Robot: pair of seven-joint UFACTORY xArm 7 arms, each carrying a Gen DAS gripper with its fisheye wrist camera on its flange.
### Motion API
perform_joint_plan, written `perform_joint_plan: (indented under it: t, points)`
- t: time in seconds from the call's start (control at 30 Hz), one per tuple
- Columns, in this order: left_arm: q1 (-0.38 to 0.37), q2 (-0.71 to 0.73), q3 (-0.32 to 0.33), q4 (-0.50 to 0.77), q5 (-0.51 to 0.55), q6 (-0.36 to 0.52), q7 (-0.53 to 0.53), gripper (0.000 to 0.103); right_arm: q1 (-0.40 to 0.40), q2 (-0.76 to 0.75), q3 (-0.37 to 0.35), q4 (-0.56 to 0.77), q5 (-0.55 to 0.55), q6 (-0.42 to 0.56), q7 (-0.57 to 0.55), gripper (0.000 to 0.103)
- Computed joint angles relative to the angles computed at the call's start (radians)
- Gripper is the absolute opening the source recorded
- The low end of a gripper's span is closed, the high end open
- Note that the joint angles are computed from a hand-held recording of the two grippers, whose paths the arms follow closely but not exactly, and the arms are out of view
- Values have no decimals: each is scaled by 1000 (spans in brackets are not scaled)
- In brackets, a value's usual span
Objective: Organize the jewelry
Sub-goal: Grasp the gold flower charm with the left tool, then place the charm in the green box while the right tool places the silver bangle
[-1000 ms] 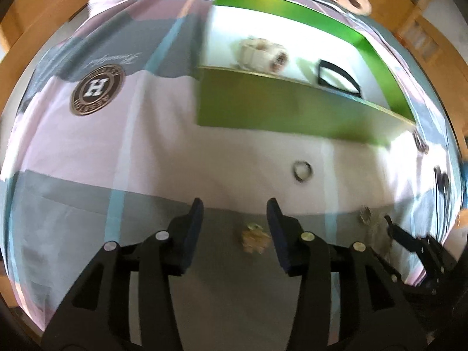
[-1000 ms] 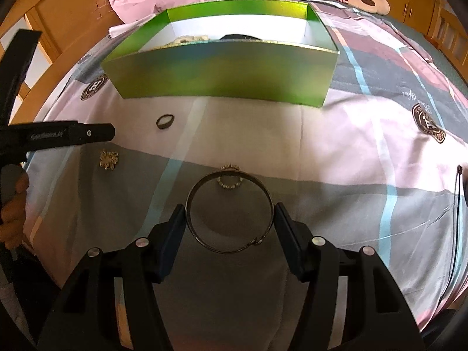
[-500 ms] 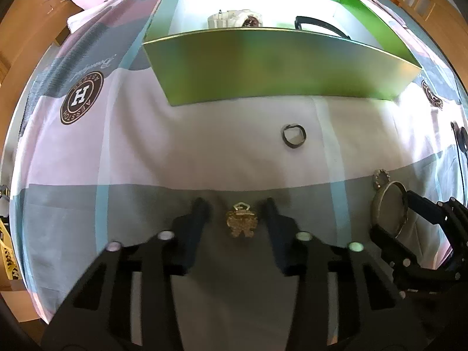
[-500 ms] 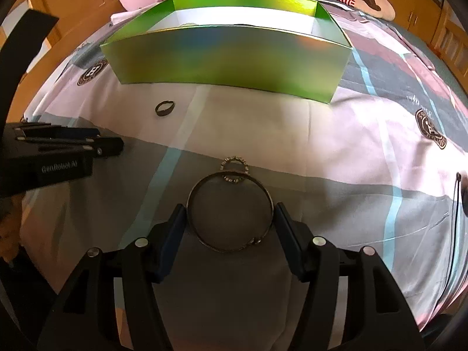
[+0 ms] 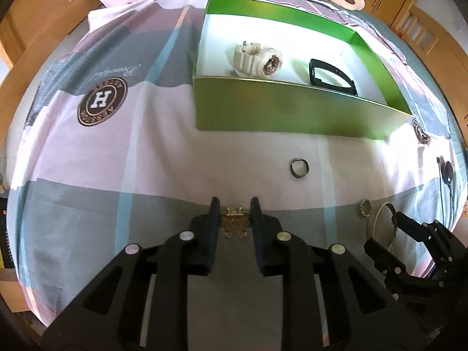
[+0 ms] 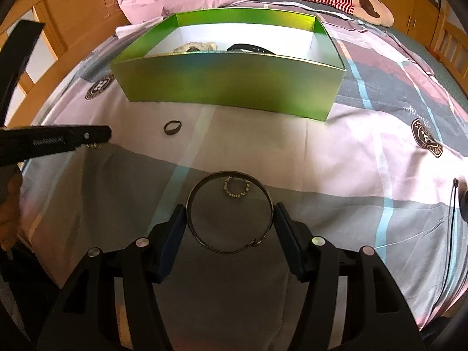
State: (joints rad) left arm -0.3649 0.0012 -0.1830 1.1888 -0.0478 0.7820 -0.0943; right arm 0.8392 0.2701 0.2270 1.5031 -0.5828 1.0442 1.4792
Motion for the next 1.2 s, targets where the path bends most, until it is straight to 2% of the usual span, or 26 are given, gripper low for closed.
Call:
perform_joint_plan:
  t: [0.13,0.17,0.23,0.27,0.4,0.5,0.6,0.73,0.77,0.8,0.83,0.87,0.93,0.97,1.03,1.2]
  points:
    - [-12,-10,-10,6,68,-33,-29,21,-3,-15,-3,3,-18,-11,2,60]
    - [-13,-15,-10,13,47,-41,-5,21,-6,-27,-8,7,-35,-17,6,60]
    - [-13,-4,-4,65,-69,-53,87,21,-16,-45,-16,21,-72,-23,19,60]
    - [-11,7,-3,100,-85,-59,104,21,-23,-48,-19,32,-87,-20,19,60]
    - [-28,115,-7,264,56,-97,69,21,-60,-24,-40,114,-133,-4,-19,60]
    - [-48,286,6,465,90,-12,42,21,-91,22,-67,164,-138,-20,-68,60]
    - [-59,388,10,567,70,23,55,21,-109,76,-96,215,-111,23,-101,60]
    - [-86,492,22,686,73,68,61,21,-133,117,-119,224,-67,20,-134,60]
    - [-90,503,22,695,66,68,62,21,-135,123,-123,229,-60,21,-144,61]
    - [-89,517,20,707,54,68,63,31,-133,127,-127,229,-57,25,-150,61]
    - [-93,522,25,709,53,65,58,50,-129,123,-129,225,-56,25,-152,61]
    - [-101,522,34,704,62,57,46,55,-125,116,-130,219,-57,21,-145,62]
    - [-113,507,47,684,88,43,34,57,-113,65,-129,167,-81,-15,-98,72]
    - [-108,496,41,678,82,48,44,58,-109,48,-125,151,-96,-22,-79,74]
    - [-87,453,24,640,47,42,61,62,-98,1,-110,113,-129,-27,-41,74]
    - [-48,305,1,495,-26,37,96,64,-103,-125,-34,-32,-152,-63,64,74]
